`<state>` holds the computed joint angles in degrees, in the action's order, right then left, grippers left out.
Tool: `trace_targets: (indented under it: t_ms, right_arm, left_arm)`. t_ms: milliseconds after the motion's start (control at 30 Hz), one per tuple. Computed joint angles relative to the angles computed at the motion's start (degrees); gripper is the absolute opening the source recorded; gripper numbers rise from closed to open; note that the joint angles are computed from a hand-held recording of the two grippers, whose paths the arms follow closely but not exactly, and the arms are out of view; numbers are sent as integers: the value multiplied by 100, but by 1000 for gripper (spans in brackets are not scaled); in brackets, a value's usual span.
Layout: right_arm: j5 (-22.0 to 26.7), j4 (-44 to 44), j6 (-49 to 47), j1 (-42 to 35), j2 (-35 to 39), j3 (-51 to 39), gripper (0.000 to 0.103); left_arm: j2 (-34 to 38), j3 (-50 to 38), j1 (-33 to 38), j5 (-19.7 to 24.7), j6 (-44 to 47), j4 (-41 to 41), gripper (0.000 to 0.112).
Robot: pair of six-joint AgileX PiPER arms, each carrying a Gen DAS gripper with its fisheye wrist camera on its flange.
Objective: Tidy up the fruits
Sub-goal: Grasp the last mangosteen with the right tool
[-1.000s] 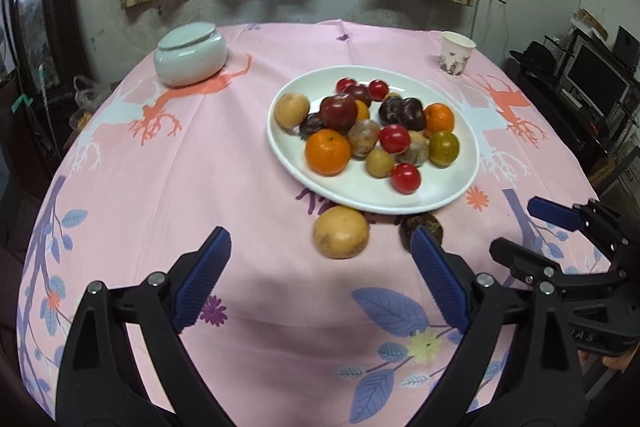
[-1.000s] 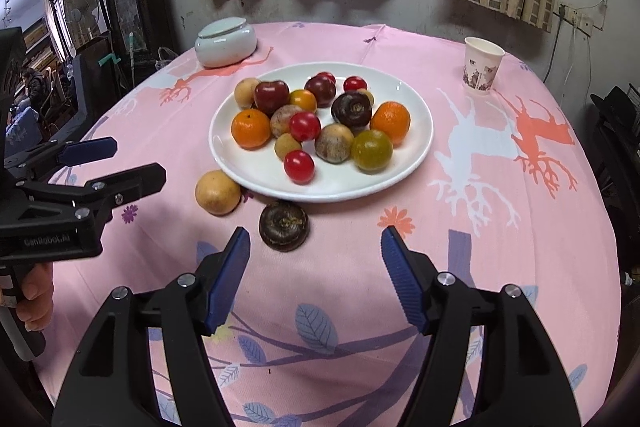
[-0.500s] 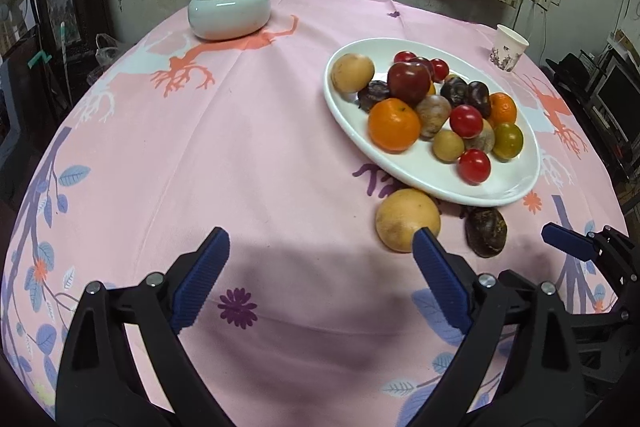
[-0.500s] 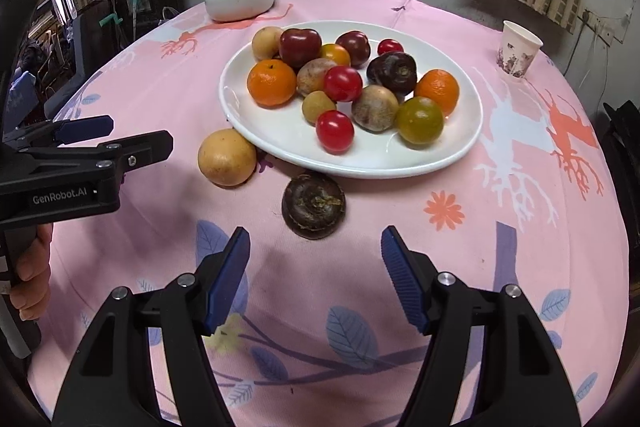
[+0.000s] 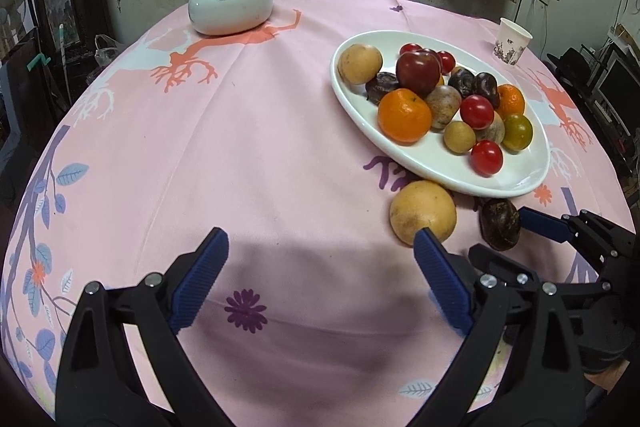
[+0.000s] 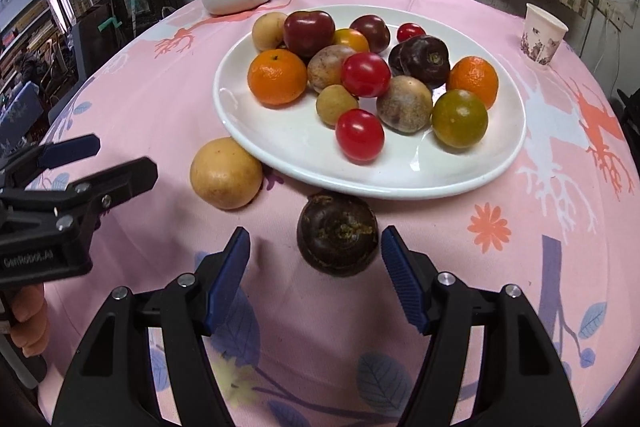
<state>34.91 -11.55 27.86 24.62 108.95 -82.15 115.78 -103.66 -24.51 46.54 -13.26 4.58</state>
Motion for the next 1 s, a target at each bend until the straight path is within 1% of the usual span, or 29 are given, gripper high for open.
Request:
trace_targets:
  t_ms: [67,100,167,200,233,300,433,533,667,733,833,900,1000]
  right_arm:
    - [3,117,-77,-56,66,-42,69]
    - [-30,2,32,-43,65,-18,65]
    - [2,-358,344,4,68,-17,51]
    - [-68,-349,359,-28,36,37,43]
    - [-183,-113,202,-108,6,107,43]
    - [-319,-33,104,-146,-37,208,43]
    - [-369,97,60,-203,-175,351,43]
    - [-429,181,0,-237,-429,610,43]
    - [-575,43,244,-284,-897,1148,43]
    - [-685,22,338,-330,-1112,1397,43]
    - [-850,154,302,-464,-1384,1723,43]
    - [-980,317,167,-536,-1479,1870,43]
    - [-1136,857,-328,-635,-1555,1965,43]
  left_arm:
    - [33,-10,-33,20,-13,86,95]
    - [48,-18,-52,34,-21,126,95]
    - [66,-16,-80,31,-35,172,95]
    - [72,-7,-93,30,-52,205,95]
    - [78,-6,-101,34,-61,222,95]
    - [91,-3,-110,38,-40,225,95]
    - [95,44,-169,-14,25,267,95]
    - [66,124,-230,-81,39,334,95]
    - [23,237,-302,-190,168,311,95]
    - [9,311,-336,-310,320,221,95]
    - [15,371,-444,-382,285,359,95]
    - [78,253,-526,-244,166,488,95]
    - [173,14,-611,-21,-2,550,95]
